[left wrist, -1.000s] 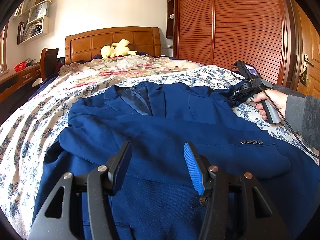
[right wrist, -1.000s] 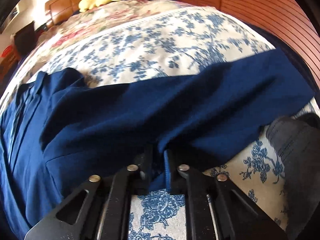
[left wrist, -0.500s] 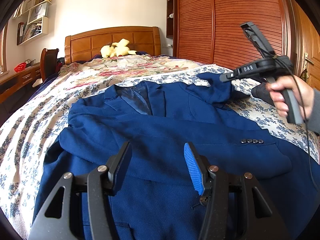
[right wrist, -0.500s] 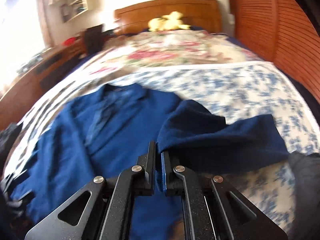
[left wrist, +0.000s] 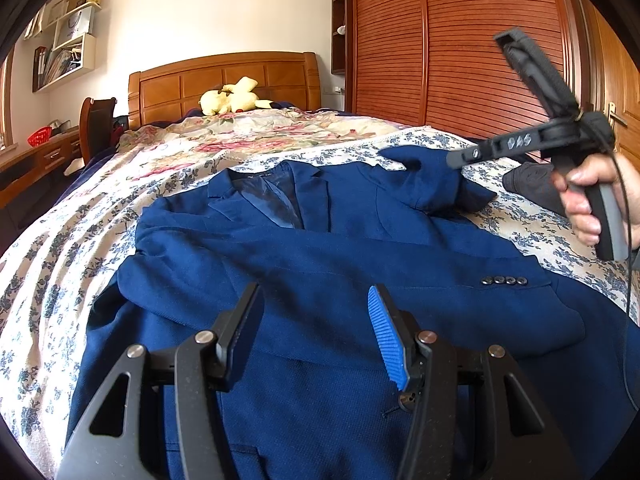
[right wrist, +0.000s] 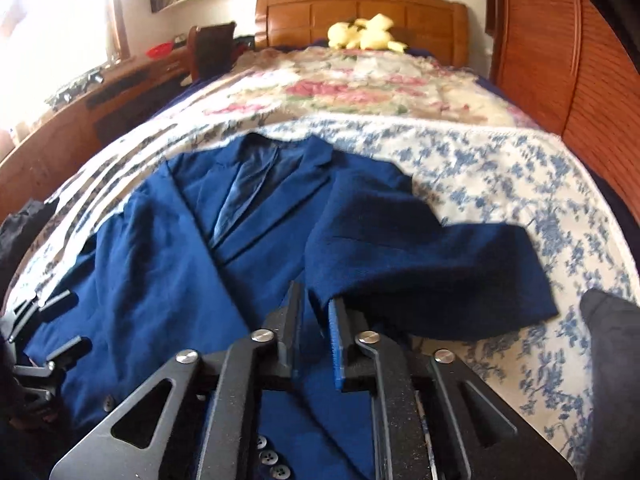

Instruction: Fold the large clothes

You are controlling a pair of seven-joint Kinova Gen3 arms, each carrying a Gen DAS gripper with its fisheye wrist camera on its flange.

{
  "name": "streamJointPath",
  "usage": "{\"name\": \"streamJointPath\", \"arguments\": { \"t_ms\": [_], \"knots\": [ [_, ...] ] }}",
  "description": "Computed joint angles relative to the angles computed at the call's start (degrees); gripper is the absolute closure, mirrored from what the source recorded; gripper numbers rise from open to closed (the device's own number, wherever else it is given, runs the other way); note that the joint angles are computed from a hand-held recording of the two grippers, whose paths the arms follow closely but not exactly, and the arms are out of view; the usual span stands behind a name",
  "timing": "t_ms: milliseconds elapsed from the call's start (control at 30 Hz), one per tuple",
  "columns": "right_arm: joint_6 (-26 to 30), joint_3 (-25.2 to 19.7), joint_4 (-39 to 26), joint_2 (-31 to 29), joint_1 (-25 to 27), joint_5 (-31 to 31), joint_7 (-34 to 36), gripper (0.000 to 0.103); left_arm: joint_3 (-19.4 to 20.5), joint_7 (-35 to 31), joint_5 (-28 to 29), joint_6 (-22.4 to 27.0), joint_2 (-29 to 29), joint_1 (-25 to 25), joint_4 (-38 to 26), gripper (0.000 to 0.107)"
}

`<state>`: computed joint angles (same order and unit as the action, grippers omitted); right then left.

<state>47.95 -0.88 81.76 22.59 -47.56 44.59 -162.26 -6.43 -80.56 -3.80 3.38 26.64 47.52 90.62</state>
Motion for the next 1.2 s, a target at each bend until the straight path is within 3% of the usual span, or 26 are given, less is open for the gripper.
{"name": "streamJointPath", "arguments": {
  "t_ms": [33, 133, 367, 700, 833, 1067, 1200],
  "knots": [
    [-1.37, 0.38, 0.78, -0.62, 0.05, 0.08, -0.39, 0.067, -0.01, -0.03, 0.01, 0.03, -0.01, 0.01, 0.03, 0.054],
    [-1.14, 0.51, 2.09, -2.33, 0.12, 1.61, -2.32, 0.055, -0.14, -0.03, 0.00, 0.05, 0.00, 0.13, 0.00, 0.054],
    [7.04, 0.31, 0.19, -1.98, 3.07, 1.23, -0.03, 0.051, 0.20, -0.04, -0.17, 0.45, 0.16, -0.19, -0.33, 0.054],
    [9.85, 1.06, 2.85, -1.15, 9.19, -1.06, 0.21, 0.051, 0.17, 0.12, -0.43, 0.52, 0.12, -0.14, -0.32, 0.054],
    [9.48, 0.95, 3.14, 0.33, 12.58, -4.86, 2.01, 0.046, 0.28, 0.13, -0.50, 0.54, 0.07, -0.24, -0.25, 0.054],
    [11.03, 2.83, 1.97, 4.30, 14.25, -8.26, 2.07, 0.045, 0.29, 0.22, -0.60, 0.55, 0.05, -0.23, -0.22, 0.054],
    [13.38, 3.55, 0.19, 6.05, 15.08, -10.53, 1.83, 0.030, 0.31, 0.17, -0.60, 0.55, 0.04, -0.25, -0.23, 0.054]
  ]
}}
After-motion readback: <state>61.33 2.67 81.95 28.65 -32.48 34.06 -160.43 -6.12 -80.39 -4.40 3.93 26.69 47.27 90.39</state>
